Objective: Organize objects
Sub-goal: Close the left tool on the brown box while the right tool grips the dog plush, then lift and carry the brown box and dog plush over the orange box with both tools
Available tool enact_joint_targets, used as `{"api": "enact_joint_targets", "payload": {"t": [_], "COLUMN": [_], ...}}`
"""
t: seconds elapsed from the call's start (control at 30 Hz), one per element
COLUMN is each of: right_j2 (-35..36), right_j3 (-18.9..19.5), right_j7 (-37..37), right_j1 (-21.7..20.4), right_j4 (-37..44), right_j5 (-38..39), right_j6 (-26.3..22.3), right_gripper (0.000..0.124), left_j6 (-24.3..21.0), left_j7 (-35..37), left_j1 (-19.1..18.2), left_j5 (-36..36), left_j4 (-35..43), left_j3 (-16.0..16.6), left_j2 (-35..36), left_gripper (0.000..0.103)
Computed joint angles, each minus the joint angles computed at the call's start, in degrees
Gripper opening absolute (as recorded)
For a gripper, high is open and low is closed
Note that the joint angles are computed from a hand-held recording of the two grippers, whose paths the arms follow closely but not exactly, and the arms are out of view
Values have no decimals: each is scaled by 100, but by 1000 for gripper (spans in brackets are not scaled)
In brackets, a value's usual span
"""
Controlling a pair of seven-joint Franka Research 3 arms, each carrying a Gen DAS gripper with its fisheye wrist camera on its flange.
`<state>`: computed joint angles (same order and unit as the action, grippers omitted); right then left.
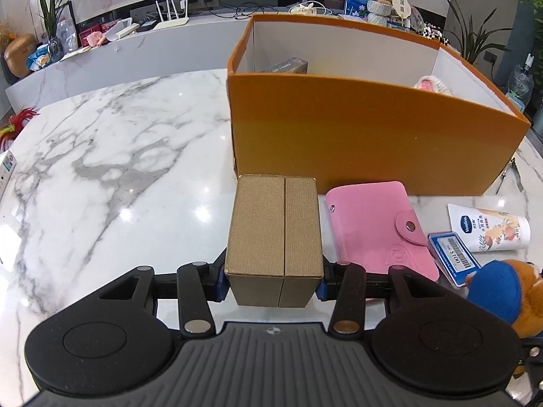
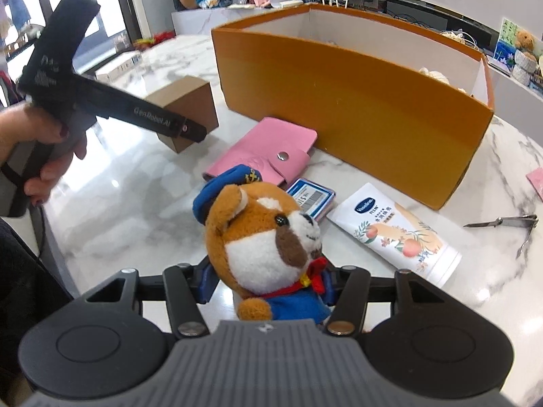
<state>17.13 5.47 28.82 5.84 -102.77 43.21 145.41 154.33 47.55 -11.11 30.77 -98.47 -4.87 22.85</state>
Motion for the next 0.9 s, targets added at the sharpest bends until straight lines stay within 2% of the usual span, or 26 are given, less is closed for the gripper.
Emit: {"api": "enact_joint_targets", "payload": {"t": [0.33, 0.73, 0.8, 0.9], "right_j2": [-340, -559, -562, -606], "right_j3": [-10, -97, -102, -82], "right_j7": [3, 521, 646, 755], "right_j1": [-1, 167, 190, 180], "right_j4": [-191, -337, -348, -344], "right_j5": [520, 451, 406, 522], "right_j6": [-75, 394, 480, 535], "right_gripper": [58, 58, 58, 58], "left_j6": [327, 668, 634, 819], "left_j7": [-51, -183, -276, -377], "left_j1": [80, 188, 135, 137], "left_j5": [2, -13, 145, 298], "left_j4": [-440, -992, -1020, -1082], "left_j3": [-39, -121, -87, -81], "left_j2": [-422, -926, -989, -1092], "left_gripper": [52, 52, 52, 52]}}
